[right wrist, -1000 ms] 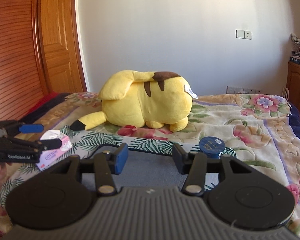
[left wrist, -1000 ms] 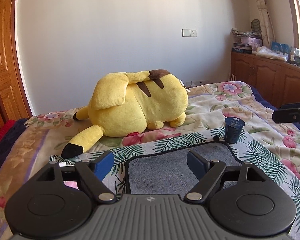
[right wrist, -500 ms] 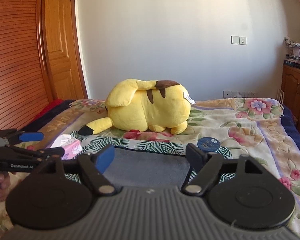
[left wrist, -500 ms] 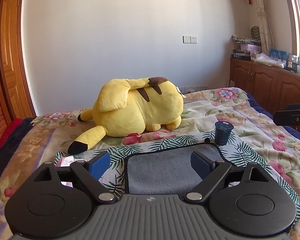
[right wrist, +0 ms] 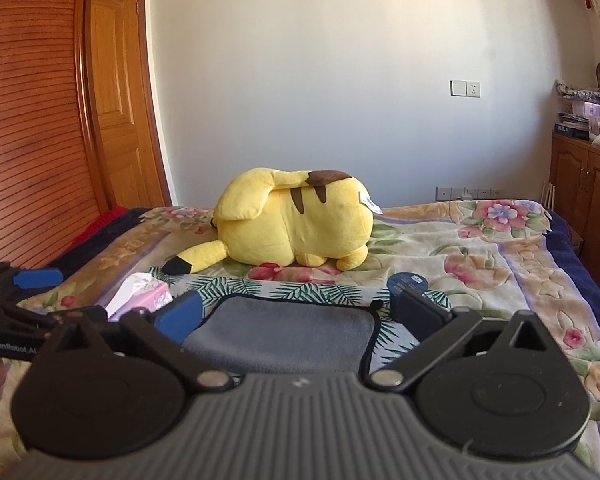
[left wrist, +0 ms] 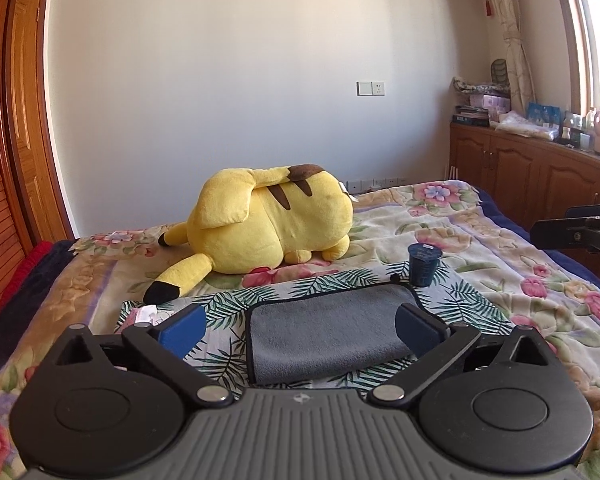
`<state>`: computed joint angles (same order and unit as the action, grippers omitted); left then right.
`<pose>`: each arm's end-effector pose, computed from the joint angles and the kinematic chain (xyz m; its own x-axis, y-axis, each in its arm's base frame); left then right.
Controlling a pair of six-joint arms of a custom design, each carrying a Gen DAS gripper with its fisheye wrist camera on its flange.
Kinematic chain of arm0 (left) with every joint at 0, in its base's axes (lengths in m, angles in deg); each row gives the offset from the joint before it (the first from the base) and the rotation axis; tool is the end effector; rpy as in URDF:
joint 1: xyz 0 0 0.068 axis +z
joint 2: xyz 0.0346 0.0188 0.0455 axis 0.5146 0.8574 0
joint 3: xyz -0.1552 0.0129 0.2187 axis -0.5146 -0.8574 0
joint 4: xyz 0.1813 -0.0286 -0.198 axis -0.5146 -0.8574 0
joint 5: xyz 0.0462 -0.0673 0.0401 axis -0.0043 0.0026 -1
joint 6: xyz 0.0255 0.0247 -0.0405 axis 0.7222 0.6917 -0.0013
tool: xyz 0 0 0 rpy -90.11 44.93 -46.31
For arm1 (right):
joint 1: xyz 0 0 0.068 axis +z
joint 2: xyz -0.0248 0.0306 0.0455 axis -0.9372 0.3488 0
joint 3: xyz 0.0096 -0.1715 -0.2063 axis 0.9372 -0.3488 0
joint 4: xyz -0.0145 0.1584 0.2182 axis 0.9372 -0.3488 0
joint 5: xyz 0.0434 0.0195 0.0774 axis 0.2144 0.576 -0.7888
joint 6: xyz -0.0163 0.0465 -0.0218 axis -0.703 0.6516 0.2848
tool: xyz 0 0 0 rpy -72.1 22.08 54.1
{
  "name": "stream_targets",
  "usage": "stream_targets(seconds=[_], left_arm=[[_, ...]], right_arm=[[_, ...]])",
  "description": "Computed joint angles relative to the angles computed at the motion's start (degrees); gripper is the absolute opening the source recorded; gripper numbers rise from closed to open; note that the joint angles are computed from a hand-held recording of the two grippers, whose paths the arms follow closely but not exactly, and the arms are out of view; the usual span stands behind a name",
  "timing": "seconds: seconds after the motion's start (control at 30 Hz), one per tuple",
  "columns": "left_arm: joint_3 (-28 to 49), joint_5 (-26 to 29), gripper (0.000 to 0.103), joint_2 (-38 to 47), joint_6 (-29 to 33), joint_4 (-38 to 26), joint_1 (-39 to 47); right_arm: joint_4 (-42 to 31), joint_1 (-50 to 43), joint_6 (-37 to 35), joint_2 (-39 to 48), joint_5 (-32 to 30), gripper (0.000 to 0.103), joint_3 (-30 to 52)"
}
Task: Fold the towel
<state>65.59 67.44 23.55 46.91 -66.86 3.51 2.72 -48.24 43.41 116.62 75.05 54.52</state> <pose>0.3013 -0.1515 0.2903 -0.3667 0.2211 -0.9037 0.3655 0.9275 0.0786 0.2516 0.0900 0.2823 -0.3660 0.0590 -0.9287 -0.0965 0.9902 0.1009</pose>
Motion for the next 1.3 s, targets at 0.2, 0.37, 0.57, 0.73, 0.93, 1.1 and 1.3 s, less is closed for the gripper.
stream_targets(seconds=[0.2, 0.37, 0.57, 0.73, 0.93, 1.1, 1.3], left_arm=[[-3.31, -1.53, 0.087, -4.76, -0.90, -1.66, -2.20], [-5.46, -3.31, 0.087, -8.93, -1.65, -3.53, -3.75], [-6.84, -5.80, 0.087, -13.47, -2.61, -6.17, -5.37], [-7.98, -7.99, 0.087, -17.10, -3.50, -8.10, -7.08], [-10.55, -9.94, 0.087, -22.50, -4.41, -10.32, -9.66], [-12.58, -12.47, 0.087, -26.54, -6.01, -12.70, -11.89], [-15.61, -16.37, 0.087, -30.50, -6.74, -14.59, -15.49]], right_arm=[[-2.91, 2.36, 0.17, -4.11, 2.97, 0.103, -1.67], [-5.20, 4.60, 0.82, -7.60, 5.36, 0.103, -3.05], [-7.78, 7.18, 1.83, -11.55, 7.91, 0.103, -4.36], [-10.45, 10.57, 2.75, -15.04, 11.32, 0.103, -5.08], [-13.38, 14.80, 4.84, -18.31, 15.22, 0.103, -6.28], [-14.92, 18.27, 6.69, -20.51, 18.34, 0.103, -7.64], [-16.26, 23.84, 8.40, -22.42, 23.29, 0.103, -9.57]])
